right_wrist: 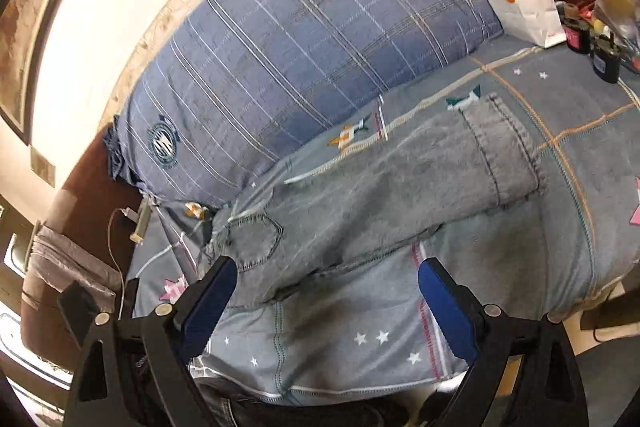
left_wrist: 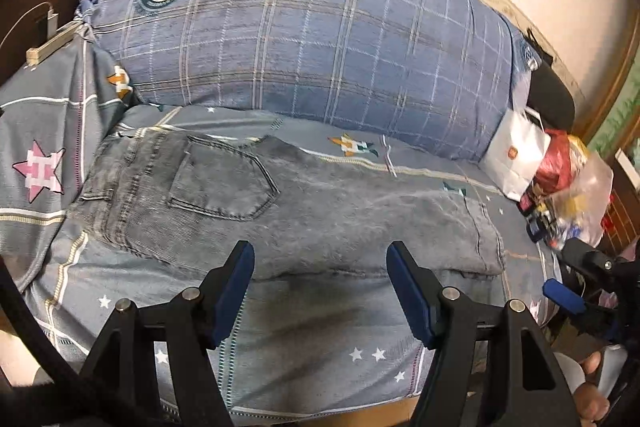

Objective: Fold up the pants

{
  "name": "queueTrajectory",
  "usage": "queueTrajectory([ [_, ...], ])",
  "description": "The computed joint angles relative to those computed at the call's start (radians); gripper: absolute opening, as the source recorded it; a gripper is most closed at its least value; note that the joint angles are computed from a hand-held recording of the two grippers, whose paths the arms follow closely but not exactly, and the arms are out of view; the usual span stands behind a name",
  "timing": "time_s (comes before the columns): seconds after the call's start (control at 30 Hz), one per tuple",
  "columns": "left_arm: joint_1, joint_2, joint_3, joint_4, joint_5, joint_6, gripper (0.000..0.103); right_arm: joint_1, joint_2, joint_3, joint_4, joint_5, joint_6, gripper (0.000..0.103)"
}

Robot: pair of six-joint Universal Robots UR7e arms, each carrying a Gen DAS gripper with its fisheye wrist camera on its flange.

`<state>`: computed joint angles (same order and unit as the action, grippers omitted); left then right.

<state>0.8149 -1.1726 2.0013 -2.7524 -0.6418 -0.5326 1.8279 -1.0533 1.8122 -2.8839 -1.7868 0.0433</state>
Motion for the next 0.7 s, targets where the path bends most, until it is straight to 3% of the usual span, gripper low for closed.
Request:
queueTrajectory([
  [0.13, 0.002, 0.029, -0.018, 0.012, -0.033, 0.001, 0.069, -0.029, -0.035, 0.032, -0.021, 0.034, 0.030, 0.094],
  [0.3, -0.006, 0.053, -0.035, 0.015, -0.033, 0.027, 0.069, -0.030, 0.000, 0.010, -0.119, -0.068, -0.045, 0.094],
  [0.5, -0.022, 0.053, -0.045, 0.058, 0.002, 0.013, 0.069, -0.083, 0.033, 0.052, -0.279, 0.018, -0.117, 0.094],
  [0.57, -0.034, 0.046, -0.048, 0.088, 0.027, -0.006, 0.069, -0.089, 0.052, 0.061, -0.322, 0.008, -0.151, 0.094],
  [0.7, -0.067, 0.016, -0.046, 0.140, 0.054, -0.069, 0.069, -0.102, 0.046, 0.059, -0.283, 0.028, -0.140, 0.094],
])
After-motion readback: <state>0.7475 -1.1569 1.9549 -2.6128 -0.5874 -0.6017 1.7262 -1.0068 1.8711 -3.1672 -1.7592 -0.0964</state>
